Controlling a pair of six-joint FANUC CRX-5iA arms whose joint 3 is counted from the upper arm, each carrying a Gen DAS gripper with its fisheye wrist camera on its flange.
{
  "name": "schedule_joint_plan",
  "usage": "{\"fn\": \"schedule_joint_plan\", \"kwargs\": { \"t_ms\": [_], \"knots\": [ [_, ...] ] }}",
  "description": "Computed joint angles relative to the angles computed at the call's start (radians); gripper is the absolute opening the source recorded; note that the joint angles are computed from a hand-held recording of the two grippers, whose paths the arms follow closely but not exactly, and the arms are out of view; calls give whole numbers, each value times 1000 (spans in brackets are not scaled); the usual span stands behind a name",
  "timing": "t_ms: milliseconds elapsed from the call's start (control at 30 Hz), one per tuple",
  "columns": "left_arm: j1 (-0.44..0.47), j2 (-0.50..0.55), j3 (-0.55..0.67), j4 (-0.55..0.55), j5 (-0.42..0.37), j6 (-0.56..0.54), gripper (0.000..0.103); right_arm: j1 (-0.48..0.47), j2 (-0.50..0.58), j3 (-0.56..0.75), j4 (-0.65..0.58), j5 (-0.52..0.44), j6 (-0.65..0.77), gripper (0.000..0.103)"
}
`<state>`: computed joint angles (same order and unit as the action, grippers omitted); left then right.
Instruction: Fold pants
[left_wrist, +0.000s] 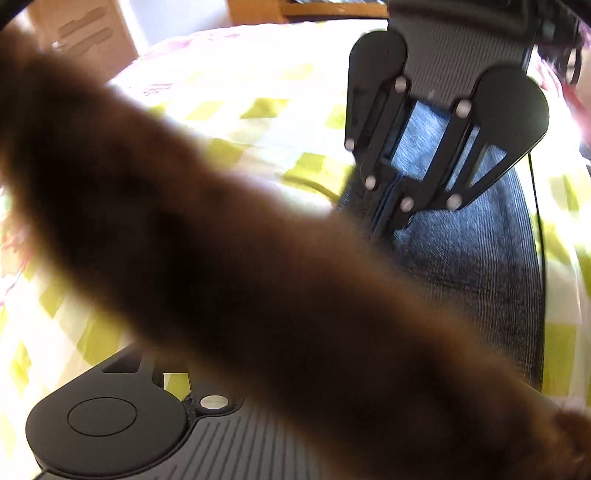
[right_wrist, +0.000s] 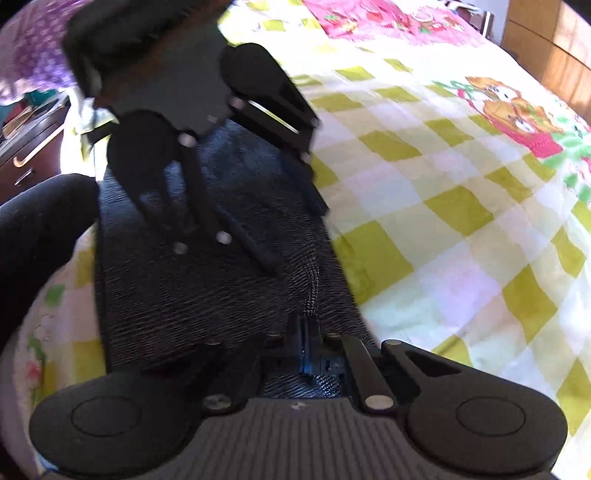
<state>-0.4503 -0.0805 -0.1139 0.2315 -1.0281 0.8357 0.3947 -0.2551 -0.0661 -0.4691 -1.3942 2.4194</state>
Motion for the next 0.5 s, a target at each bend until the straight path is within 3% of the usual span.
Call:
{"fn": "schedule_joint_plan", "kwargs": {
  "t_ms": [67, 100, 167, 333, 467, 500],
  "knots": [
    [-11, 8, 16, -6, -26, -33, 43, -14, -5, 5, -15, -13, 2, 20],
    [-18, 12, 26, -18, -33, -35, 30, -18, -9, 6, -21, -13, 5, 20],
    [-25, 17, 40, -26, -50, -47, 24, -19, -14, 10, -26, -14, 0, 20],
    [-32, -1, 36, -33, -46, -58, 17, 48, -50, -47, 65, 65, -20, 22],
    [-31, -8, 22, -37, -31, -44, 13, 75, -42, -84, 104, 117, 3, 38],
    [-31, -12, 17, -38, -24, -42, 12, 79, -41, -90, 112, 132, -6, 38]
  ]
}}
